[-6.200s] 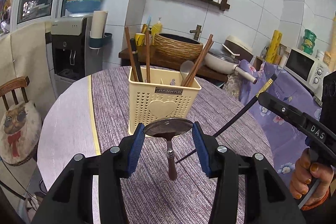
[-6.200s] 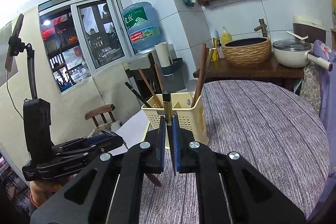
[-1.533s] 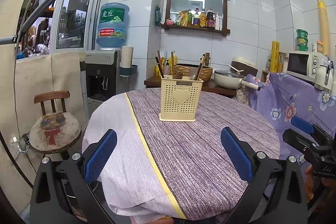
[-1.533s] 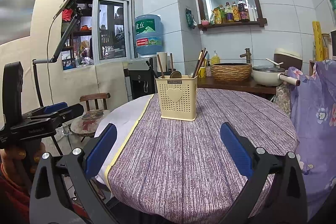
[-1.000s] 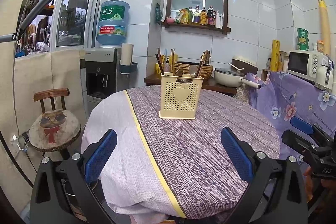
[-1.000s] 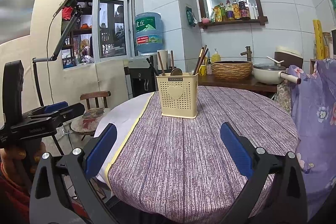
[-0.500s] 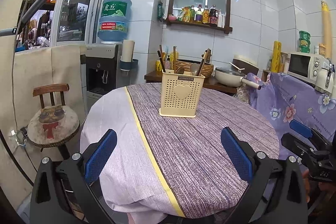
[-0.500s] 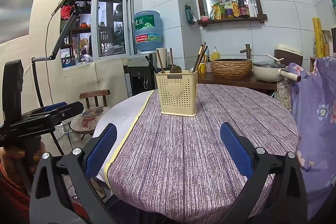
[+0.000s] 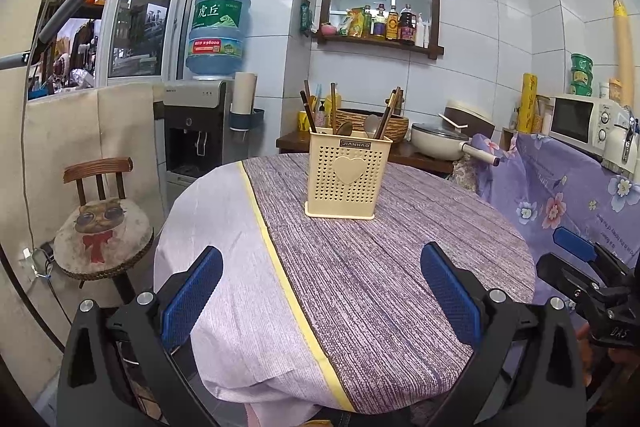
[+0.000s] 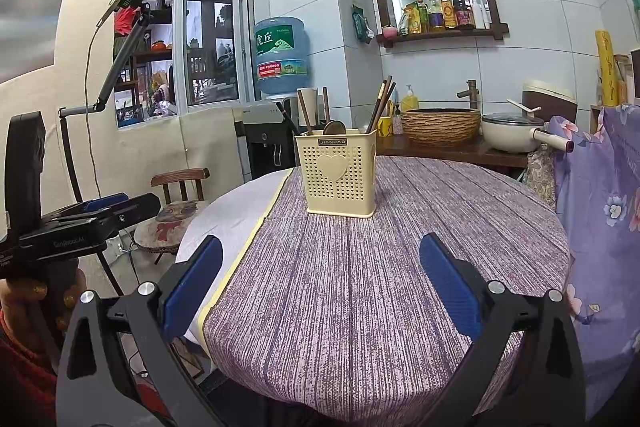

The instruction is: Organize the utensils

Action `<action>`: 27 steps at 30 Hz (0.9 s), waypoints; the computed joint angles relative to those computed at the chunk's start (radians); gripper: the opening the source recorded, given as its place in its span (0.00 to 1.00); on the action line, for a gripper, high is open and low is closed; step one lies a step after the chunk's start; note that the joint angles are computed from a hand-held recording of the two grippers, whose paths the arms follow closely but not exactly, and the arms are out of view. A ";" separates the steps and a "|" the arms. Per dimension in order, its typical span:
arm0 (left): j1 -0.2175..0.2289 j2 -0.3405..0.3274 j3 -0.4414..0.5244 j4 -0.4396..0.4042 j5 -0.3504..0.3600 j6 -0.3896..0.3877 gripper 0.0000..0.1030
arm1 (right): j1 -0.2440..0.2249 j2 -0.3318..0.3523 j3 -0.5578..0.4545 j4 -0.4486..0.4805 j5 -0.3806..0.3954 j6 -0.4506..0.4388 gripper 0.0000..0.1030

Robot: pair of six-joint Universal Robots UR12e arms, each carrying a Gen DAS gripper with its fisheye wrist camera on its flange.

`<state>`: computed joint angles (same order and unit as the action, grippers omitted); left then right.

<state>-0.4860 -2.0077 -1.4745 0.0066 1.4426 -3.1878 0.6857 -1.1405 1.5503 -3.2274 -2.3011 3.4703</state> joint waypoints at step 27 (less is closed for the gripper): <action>-0.006 -0.004 0.007 -0.039 0.017 0.015 0.95 | -0.003 0.000 -0.005 0.036 0.011 0.024 0.95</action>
<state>-0.4920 -2.0114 -1.4676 -0.0328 1.4596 -3.1729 0.6826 -1.1406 1.5451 -3.1917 -2.2906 3.4945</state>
